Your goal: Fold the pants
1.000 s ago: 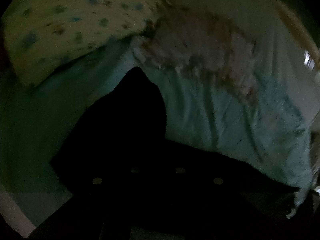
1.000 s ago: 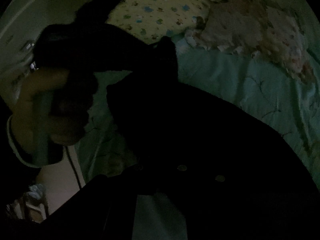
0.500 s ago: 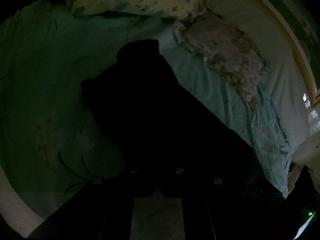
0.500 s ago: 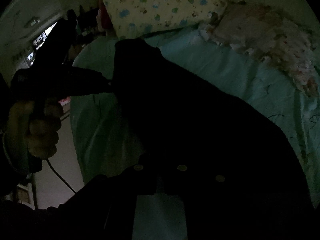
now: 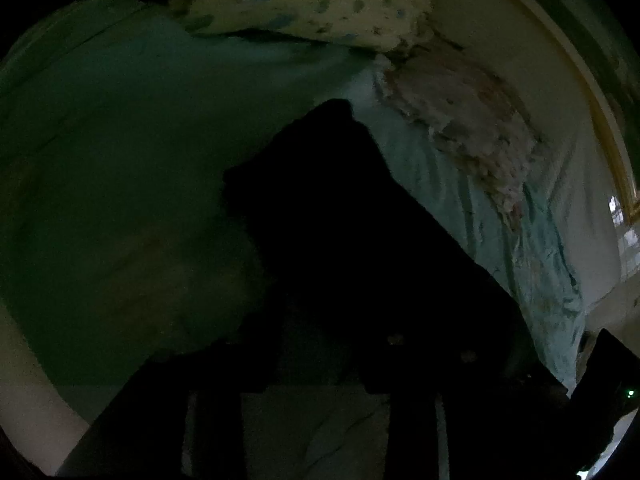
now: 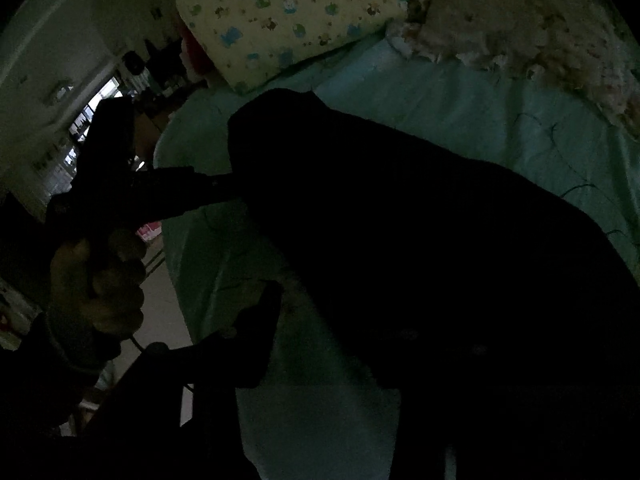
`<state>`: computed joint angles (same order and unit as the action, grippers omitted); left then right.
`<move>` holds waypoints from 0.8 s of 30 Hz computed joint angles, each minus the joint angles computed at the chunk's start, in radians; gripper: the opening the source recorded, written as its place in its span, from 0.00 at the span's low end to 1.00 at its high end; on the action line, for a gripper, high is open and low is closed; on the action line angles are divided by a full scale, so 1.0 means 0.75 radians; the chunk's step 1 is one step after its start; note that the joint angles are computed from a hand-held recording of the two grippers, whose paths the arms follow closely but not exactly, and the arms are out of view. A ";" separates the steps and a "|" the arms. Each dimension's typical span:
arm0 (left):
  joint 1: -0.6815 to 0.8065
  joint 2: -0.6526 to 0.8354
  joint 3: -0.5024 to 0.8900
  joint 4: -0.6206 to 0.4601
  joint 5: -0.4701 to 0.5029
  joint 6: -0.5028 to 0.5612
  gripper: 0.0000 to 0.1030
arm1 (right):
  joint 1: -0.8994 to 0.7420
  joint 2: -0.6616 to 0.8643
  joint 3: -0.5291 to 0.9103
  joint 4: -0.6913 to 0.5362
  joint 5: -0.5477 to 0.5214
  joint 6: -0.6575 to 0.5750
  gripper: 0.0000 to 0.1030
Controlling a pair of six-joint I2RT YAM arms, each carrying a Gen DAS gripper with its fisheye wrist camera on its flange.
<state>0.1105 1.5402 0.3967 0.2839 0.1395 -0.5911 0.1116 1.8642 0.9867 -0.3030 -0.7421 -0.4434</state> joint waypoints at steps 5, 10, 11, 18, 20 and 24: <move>0.043 -0.065 -0.042 -0.028 -0.021 0.013 0.61 | -0.029 0.006 0.018 -0.008 -0.045 0.049 0.40; 0.088 -0.030 0.026 -0.086 0.018 0.022 0.72 | -0.086 -0.001 0.028 -0.010 -0.074 0.093 0.40; 0.087 -0.013 0.048 -0.099 0.011 0.023 0.72 | -0.100 -0.002 0.031 -0.008 -0.075 0.102 0.40; 0.105 0.110 0.208 -0.189 0.007 0.047 0.73 | -0.241 0.070 0.157 -0.018 -0.112 0.222 0.43; 0.123 0.141 0.238 -0.183 0.017 0.057 0.73 | -0.274 0.119 0.232 -0.007 -0.117 0.291 0.43; 0.180 0.233 0.324 -0.192 0.048 0.077 0.73 | -0.291 0.281 0.467 -0.022 -0.087 0.428 0.43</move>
<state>0.2451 1.7147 0.6396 0.1399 0.1759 -0.5333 -0.1064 2.0747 1.3369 -0.3193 -0.8070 -0.1221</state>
